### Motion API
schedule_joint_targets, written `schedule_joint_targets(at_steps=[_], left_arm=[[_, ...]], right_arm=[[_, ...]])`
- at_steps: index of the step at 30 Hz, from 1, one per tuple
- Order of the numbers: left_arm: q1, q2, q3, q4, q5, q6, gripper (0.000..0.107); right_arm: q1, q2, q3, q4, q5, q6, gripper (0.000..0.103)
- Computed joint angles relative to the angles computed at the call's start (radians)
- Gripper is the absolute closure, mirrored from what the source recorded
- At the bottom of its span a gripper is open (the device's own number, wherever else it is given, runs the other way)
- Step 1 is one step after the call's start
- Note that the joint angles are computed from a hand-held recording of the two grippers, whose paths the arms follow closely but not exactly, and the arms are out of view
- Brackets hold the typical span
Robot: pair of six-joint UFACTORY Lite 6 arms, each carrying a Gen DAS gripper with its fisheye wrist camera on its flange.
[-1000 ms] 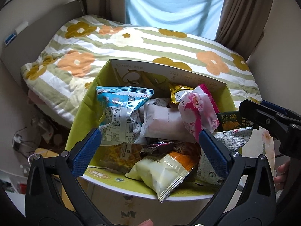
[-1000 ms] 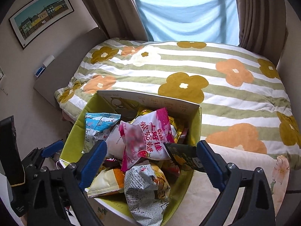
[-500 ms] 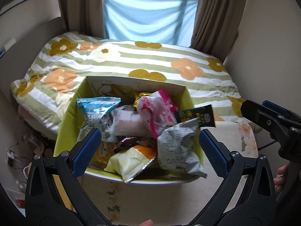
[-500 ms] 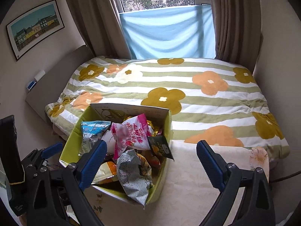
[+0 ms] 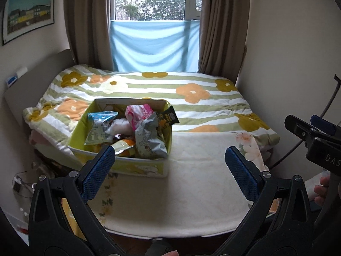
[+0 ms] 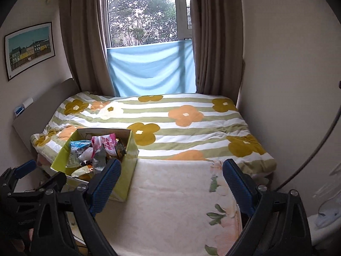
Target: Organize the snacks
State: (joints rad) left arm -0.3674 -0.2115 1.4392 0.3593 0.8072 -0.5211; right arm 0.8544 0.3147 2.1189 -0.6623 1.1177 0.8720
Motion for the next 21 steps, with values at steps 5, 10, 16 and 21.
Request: schedule_joint_targets(at_steps=[5,10,16,21], left_arm=[[-0.313,-0.124,-0.09,0.187,0.156,-0.312,0.004],[-0.63,-0.179,-0.117,0.36,0.361,-0.551,0.004],[-0.788,-0.239,-0.125,0.46,0.522,-0.64,0.004],[-0.822,-0.331,-0.164,0.53,0.629,-0.645,0.004]], right_arm=[[0.085,-0.292,-0.355,-0.057,-0.004,0.121,0.008],[0.196,-0.46,-0.528,-0.099,0.07,0.213,0.008],[0.347,-0.497,-0.541,-0.173,0.202,0.307,0.008],[0.482,-0.468,-0.509,-0.255,0.333,0.395,0.008]])
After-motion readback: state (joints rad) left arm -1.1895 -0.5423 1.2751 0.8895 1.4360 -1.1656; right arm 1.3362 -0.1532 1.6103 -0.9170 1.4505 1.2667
